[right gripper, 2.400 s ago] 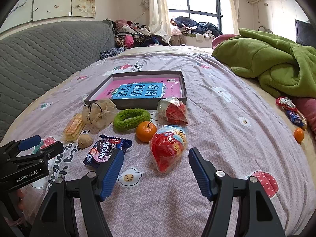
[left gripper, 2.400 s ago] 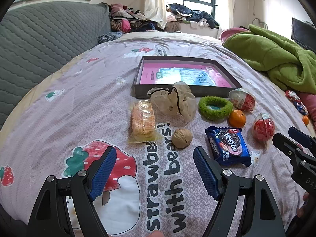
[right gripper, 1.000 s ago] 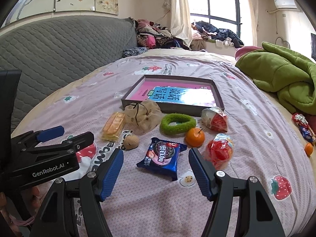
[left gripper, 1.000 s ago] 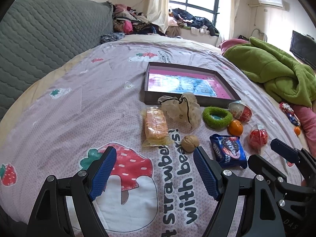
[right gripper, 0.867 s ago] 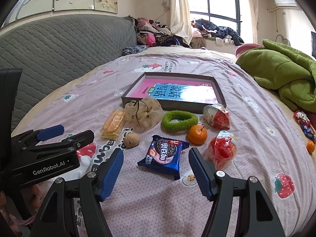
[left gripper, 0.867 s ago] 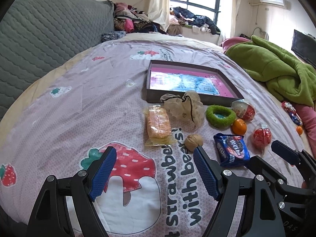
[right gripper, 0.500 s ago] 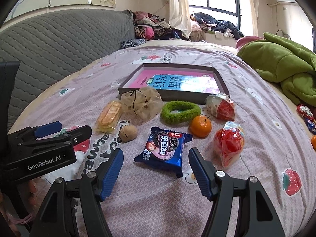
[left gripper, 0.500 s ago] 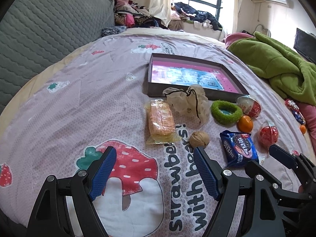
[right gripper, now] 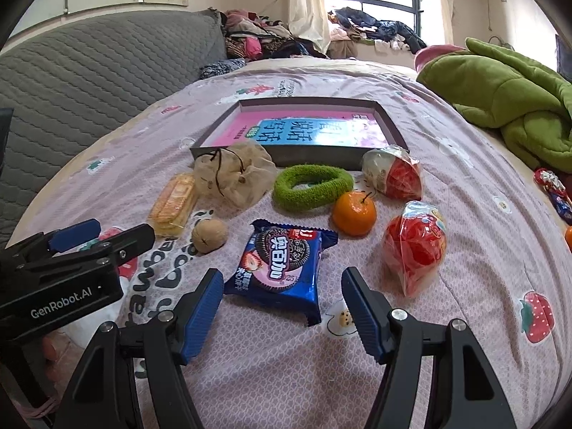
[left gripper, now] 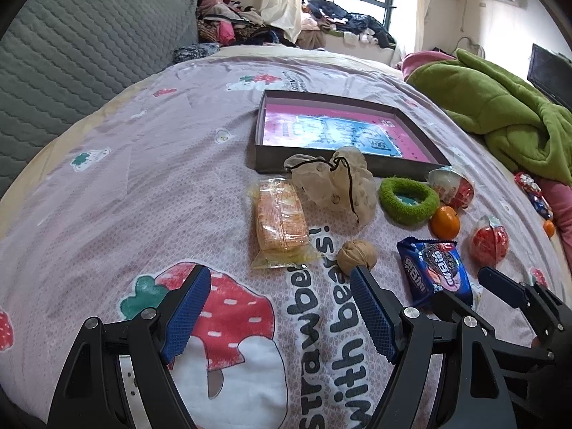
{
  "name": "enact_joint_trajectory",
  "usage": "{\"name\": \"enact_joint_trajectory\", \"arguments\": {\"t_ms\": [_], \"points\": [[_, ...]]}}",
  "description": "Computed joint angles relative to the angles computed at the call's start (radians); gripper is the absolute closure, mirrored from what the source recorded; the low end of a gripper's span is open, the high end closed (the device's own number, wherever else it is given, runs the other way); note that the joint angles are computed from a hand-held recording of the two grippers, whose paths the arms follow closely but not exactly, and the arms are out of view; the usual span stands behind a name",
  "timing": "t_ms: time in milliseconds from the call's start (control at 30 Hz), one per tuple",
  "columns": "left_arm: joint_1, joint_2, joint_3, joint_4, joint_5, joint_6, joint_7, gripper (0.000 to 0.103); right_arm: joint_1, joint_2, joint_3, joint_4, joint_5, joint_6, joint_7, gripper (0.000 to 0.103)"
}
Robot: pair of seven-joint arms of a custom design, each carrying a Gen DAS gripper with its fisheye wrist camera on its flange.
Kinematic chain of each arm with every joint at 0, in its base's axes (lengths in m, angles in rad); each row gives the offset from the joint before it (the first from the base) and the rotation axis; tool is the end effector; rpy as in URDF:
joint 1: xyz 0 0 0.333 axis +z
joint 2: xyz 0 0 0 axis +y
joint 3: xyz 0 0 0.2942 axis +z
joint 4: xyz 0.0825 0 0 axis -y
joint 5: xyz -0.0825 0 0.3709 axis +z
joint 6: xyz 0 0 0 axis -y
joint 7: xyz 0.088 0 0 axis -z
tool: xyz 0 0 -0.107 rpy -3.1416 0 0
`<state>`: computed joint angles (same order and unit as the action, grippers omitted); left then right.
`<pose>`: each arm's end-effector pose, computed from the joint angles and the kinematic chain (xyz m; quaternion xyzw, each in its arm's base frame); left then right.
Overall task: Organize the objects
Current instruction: 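Move both tools toward the wrapped bread snack and blue cookie pack, then close the left tool on the bread snack while the right tool grasps the cookie pack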
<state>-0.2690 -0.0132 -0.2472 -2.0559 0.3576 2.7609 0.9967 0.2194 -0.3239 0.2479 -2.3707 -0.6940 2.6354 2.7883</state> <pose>0.4987 -0.3005 0.5078 -0.5794 0.7282 -0.3066 0.2001 0.4218 0.2379 0.4900 -0.5786 0.7217 -0.2645 0.2729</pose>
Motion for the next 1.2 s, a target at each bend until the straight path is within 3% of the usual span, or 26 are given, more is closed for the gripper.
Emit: {"name": "enact_joint_trajectory", "arguments": {"t_ms": [667, 1200], "points": [[-0.034, 0.155, 0.034, 0.179, 0.023, -0.076, -0.007, 0.022, 0.024, 0.092, -0.035, 0.057, 0.017, 0.003, 0.004, 0.035], [-0.052, 0.298, 0.066, 0.343, -0.035, -0.143, 0.055, 0.022, 0.055, 0.149, -0.059, 0.105, 0.008, -0.04, 0.0, 0.032]]}}
